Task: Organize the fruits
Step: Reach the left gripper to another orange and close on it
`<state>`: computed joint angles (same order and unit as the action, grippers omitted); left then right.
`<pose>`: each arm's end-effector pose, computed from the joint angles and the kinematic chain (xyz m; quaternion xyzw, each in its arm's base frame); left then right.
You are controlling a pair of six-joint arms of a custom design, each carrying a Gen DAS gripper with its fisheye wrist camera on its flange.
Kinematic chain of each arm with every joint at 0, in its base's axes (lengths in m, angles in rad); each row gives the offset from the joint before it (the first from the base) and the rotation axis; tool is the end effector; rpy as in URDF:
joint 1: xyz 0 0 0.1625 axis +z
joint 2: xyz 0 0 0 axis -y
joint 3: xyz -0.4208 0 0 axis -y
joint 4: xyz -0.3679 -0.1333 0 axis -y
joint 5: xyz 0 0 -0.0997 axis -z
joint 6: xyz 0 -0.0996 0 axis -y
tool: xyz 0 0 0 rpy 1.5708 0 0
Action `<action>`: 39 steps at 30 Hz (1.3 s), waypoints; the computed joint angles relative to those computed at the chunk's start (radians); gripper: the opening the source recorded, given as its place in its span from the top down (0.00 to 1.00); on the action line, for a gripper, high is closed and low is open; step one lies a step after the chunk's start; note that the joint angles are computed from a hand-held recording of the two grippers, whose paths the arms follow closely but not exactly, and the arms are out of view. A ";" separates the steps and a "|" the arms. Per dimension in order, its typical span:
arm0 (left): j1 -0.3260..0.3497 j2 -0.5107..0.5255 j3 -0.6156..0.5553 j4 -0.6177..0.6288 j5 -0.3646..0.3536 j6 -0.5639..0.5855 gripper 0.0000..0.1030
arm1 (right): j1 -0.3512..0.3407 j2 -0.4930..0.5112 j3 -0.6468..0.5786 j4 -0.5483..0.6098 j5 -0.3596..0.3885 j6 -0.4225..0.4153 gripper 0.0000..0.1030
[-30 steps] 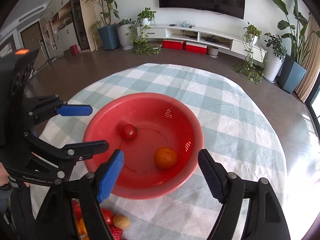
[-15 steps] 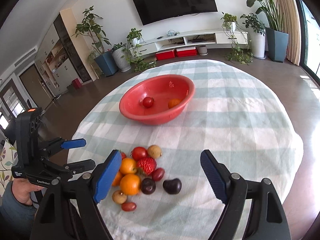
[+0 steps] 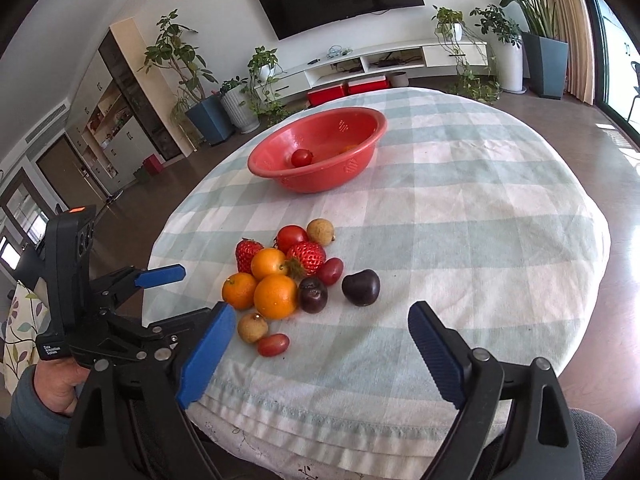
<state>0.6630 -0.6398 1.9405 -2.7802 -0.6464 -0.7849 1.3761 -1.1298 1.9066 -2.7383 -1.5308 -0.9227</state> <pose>-0.2864 -0.4937 -0.0097 0.0752 0.8912 -0.3065 0.3258 0.0240 -0.5878 0.2311 0.3528 -0.9151 0.1750 0.0862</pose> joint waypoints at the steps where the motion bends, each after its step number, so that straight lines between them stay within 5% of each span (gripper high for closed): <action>1: 0.000 0.001 -0.004 0.009 0.005 -0.001 0.00 | 0.000 0.001 0.000 -0.006 -0.002 0.001 0.12; 10: 0.044 0.012 -0.040 0.028 -0.037 0.057 0.08 | -0.005 -0.006 0.019 -0.028 0.000 -0.020 0.12; 15: 0.068 0.005 -0.045 -0.006 -0.094 0.152 0.39 | -0.005 -0.003 0.008 0.025 -0.007 -0.008 0.12; 17: 0.077 0.007 -0.052 -0.013 -0.116 0.193 0.44 | -0.005 -0.004 0.014 0.022 -0.007 -0.012 0.13; 25: 0.107 0.016 -0.092 0.007 -0.175 0.294 0.51 | -0.001 -0.005 0.023 0.028 -0.009 -0.019 0.13; 29: 0.119 0.025 -0.110 0.025 -0.196 0.310 0.63 | -0.001 -0.004 0.023 0.034 -0.013 -0.018 0.14; 39: 0.118 0.025 -0.091 -0.028 -0.195 0.311 0.65 | 0.003 0.003 0.032 0.046 -0.039 -0.035 0.17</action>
<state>0.7806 -0.6143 1.8492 -2.8081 -0.8411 -0.4740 1.3795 -1.1271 1.9385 -2.6924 -1.5701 -0.9576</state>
